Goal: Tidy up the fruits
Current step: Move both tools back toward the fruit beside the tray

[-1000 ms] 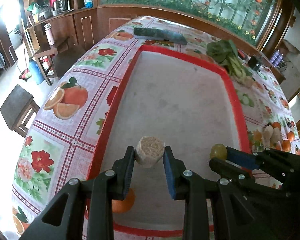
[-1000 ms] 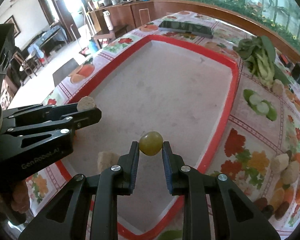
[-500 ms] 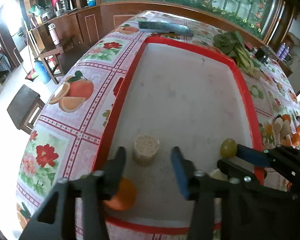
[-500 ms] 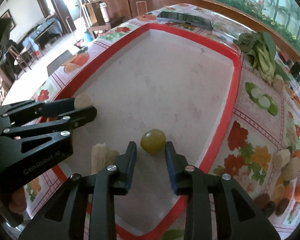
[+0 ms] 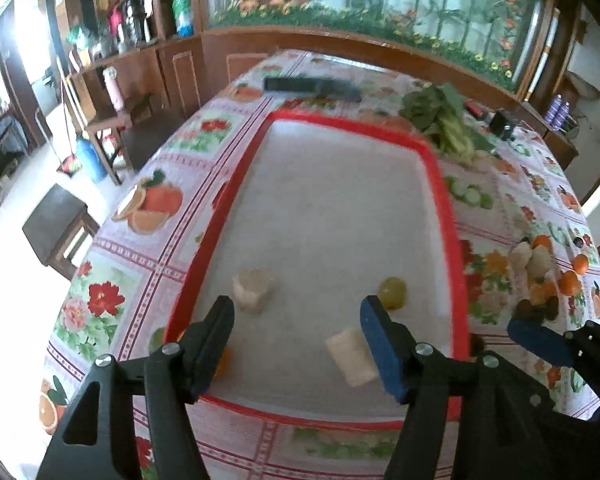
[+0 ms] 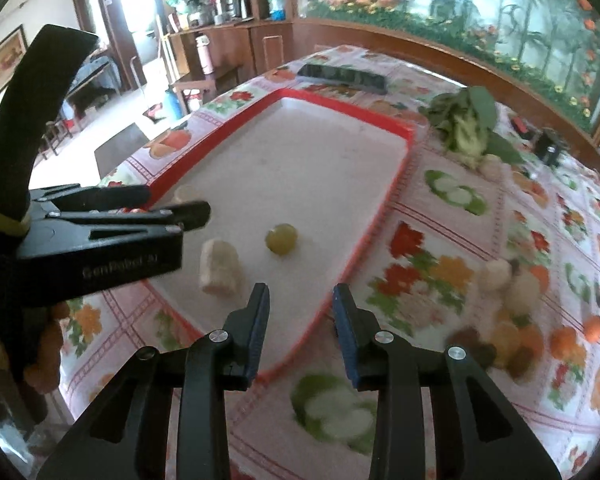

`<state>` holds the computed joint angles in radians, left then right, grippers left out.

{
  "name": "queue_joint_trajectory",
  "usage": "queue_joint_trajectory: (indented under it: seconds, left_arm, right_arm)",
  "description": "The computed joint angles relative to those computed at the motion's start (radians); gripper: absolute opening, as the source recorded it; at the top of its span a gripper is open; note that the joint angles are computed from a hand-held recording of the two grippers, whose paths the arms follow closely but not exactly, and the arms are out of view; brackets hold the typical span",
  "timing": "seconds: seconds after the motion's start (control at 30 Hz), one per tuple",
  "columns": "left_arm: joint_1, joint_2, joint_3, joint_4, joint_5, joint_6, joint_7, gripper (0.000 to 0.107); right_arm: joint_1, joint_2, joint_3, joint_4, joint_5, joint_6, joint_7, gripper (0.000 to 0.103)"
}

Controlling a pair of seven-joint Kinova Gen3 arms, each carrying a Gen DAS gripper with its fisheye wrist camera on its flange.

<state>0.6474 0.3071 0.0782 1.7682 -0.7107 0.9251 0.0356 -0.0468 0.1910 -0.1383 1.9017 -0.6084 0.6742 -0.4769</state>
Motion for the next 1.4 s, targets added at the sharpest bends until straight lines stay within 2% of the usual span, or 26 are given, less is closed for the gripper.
queue_joint_trajectory:
  seconds: [0.1,0.3,0.53,0.7,0.83,1.03,1.13,1.23,1.4]
  left_arm:
    - [0.024,0.02,0.01,-0.049,-0.019,0.016,-0.013,0.069]
    - [0.053,0.092,0.011,-0.185,0.0,0.018,-0.132,0.07]
    - [0.096,0.183,-0.014,-0.334,0.065,0.016,-0.263,0.07]
    - [0.129,0.234,-0.045,-0.421,0.105,0.052,-0.327,0.07]
    - [0.143,0.259,-0.071,-0.46,0.121,0.066,-0.334,0.07]
    - [0.135,0.305,-0.084,-0.508,0.153,0.085,-0.382,0.07]
    - [0.11,0.31,-0.074,-0.511,0.196,0.056,-0.413,0.07]
    - [0.103,0.298,-0.064,-0.478,0.224,-0.009,-0.448,0.07]
    - [0.13,0.322,-0.073,-0.494,0.224,-0.001,-0.504,0.07]
  right_arm:
    - [0.033,-0.017,0.021,0.002,-0.017,0.004,0.015,0.033]
    - [0.111,-0.022,0.077,-0.011,-0.039,0.018,0.019,0.033]
    - [0.203,0.025,0.111,-0.06,-0.023,0.044,-0.017,0.033]
    - [0.276,0.07,0.112,-0.096,-0.024,0.07,0.007,0.033]
    - [0.316,0.118,0.113,-0.137,-0.004,0.074,0.015,0.033]
    - [0.344,0.207,0.099,-0.235,0.053,0.096,-0.053,0.034]
    - [0.349,0.231,0.082,-0.261,0.081,0.09,-0.067,0.034]
    - [0.373,0.251,0.06,-0.279,0.079,0.102,-0.057,0.034]
    - [0.404,0.274,0.042,-0.298,0.062,0.131,-0.036,0.034]
